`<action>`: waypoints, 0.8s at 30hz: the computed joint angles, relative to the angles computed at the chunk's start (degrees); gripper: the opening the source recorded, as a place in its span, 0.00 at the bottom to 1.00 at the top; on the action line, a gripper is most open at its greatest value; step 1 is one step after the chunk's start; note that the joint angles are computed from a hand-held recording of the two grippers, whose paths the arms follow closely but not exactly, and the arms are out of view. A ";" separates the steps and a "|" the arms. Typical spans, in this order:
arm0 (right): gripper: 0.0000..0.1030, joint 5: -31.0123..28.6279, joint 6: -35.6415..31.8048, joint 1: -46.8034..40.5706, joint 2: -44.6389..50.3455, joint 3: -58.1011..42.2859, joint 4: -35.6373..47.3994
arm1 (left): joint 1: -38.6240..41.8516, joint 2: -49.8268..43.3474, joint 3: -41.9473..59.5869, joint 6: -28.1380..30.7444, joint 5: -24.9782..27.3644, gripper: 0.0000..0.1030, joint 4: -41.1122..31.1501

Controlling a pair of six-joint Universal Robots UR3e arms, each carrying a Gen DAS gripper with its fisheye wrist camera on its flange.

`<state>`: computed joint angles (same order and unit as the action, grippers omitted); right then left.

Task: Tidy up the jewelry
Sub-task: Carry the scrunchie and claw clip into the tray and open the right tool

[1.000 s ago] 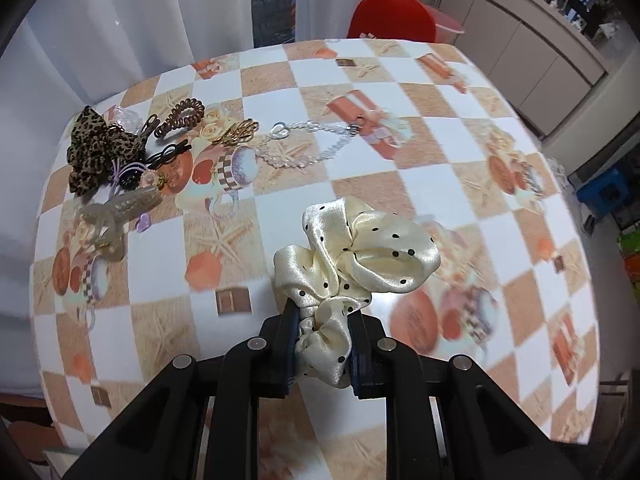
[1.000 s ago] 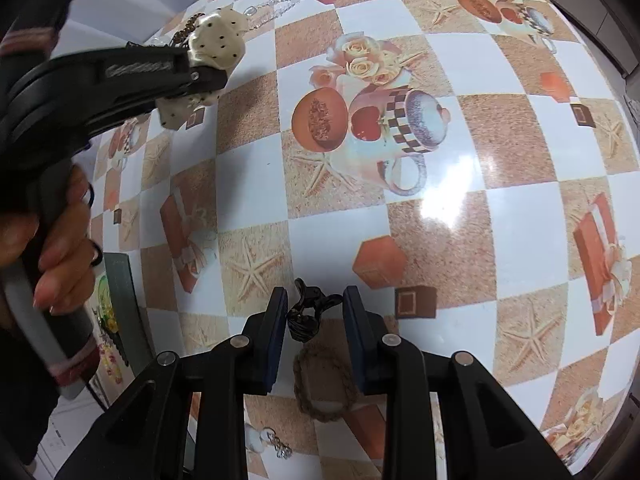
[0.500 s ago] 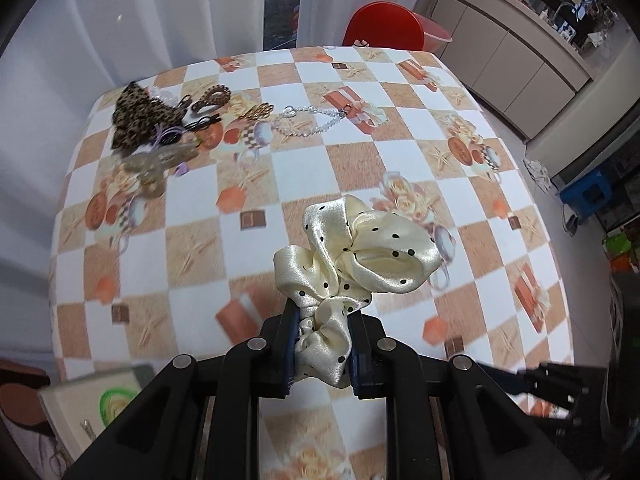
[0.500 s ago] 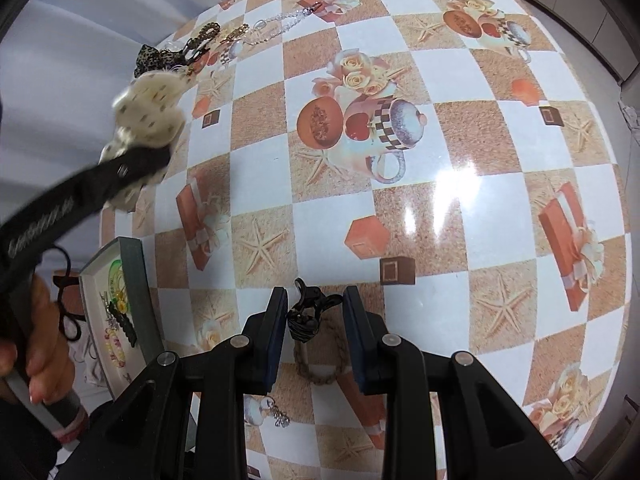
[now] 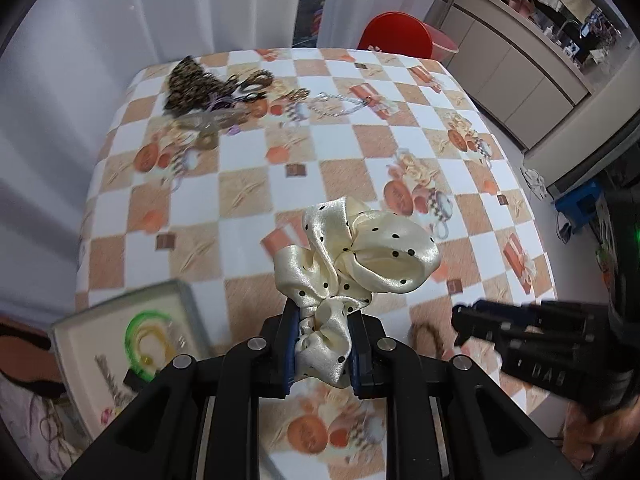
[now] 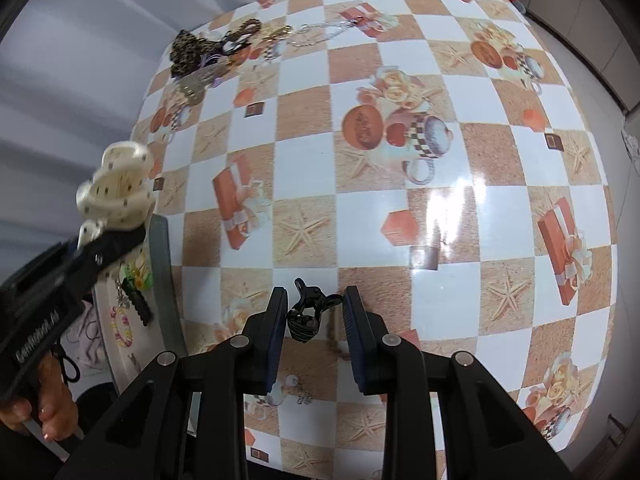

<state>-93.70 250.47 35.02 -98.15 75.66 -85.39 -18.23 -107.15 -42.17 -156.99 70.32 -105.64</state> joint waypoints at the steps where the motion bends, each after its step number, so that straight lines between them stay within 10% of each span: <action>1: 0.30 -0.10 -0.04 0.36 1.02 -1.23 0.22 | 0.78 1.28 -1.56 0.74 -0.08 0.23 -0.12; 24: 0.30 0.96 -8.15 6.25 30.84 -42.11 10.95 | 24.27 22.64 -24.26 13.08 -1.39 0.23 -5.42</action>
<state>-92.74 242.32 41.26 -67.31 33.55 -74.44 6.05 -84.51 -66.43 -143.91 68.93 -111.06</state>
